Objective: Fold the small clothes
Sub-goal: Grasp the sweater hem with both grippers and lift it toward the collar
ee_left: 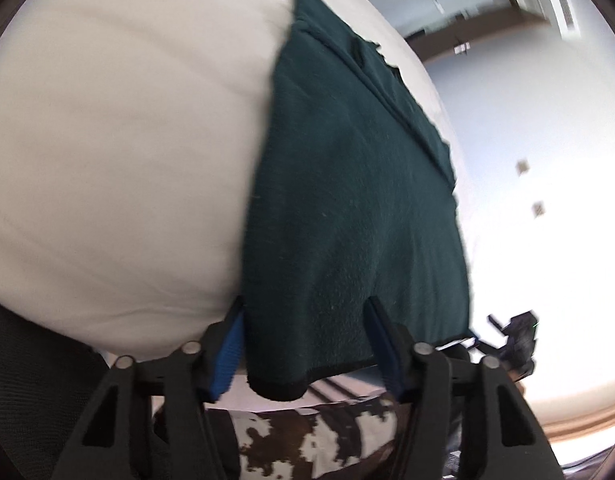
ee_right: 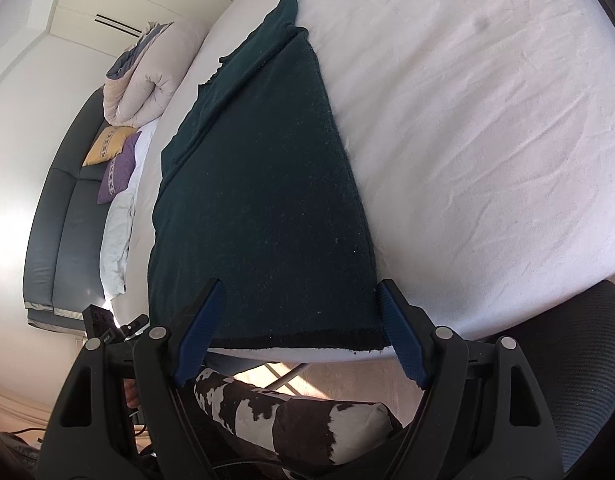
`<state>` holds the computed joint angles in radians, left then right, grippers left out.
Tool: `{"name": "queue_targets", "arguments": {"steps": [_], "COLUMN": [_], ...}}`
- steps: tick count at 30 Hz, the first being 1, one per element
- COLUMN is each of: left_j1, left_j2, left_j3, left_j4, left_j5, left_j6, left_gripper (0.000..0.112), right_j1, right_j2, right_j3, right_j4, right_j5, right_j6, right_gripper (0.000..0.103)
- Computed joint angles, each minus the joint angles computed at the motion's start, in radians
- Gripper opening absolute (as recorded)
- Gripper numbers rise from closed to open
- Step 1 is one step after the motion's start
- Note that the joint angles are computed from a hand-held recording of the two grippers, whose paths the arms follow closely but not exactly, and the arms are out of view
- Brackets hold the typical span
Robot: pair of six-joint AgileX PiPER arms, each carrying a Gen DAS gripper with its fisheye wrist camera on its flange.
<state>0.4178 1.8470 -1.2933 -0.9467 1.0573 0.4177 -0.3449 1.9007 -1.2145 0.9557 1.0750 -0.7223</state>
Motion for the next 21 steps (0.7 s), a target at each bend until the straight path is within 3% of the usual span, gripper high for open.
{"name": "queue_targets", "arguments": {"steps": [4, 13, 16, 17, 21], "left_j1": [0.027, -0.062, -0.058, -0.044, 0.001], "left_j2": [0.013, 0.011, 0.012, 0.017, 0.042], "left_j3": [0.014, -0.079, -0.062, -0.048, 0.014], "left_j4": [-0.057, 0.135, 0.07, 0.026, -0.081], "left_j5": [0.031, 0.043, 0.053, 0.064, 0.07], "left_j6": [0.025, -0.077, -0.021, 0.012, 0.057], "left_gripper": [0.057, 0.06, 0.061, 0.057, 0.017], "right_j1": [-0.013, -0.026, -0.038, -0.043, -0.051], "right_j2": [0.01, 0.044, 0.061, 0.07, 0.078], "right_j3": [-0.007, -0.014, -0.011, -0.013, -0.008], "right_j4": [0.005, 0.02, 0.059, 0.072, 0.08], "right_j5": [0.023, 0.059, 0.079, 0.088, 0.087], "right_j6": [0.004, 0.014, -0.005, -0.012, -0.028], "right_gripper": [0.077, 0.077, 0.073, 0.071, 0.058]}}
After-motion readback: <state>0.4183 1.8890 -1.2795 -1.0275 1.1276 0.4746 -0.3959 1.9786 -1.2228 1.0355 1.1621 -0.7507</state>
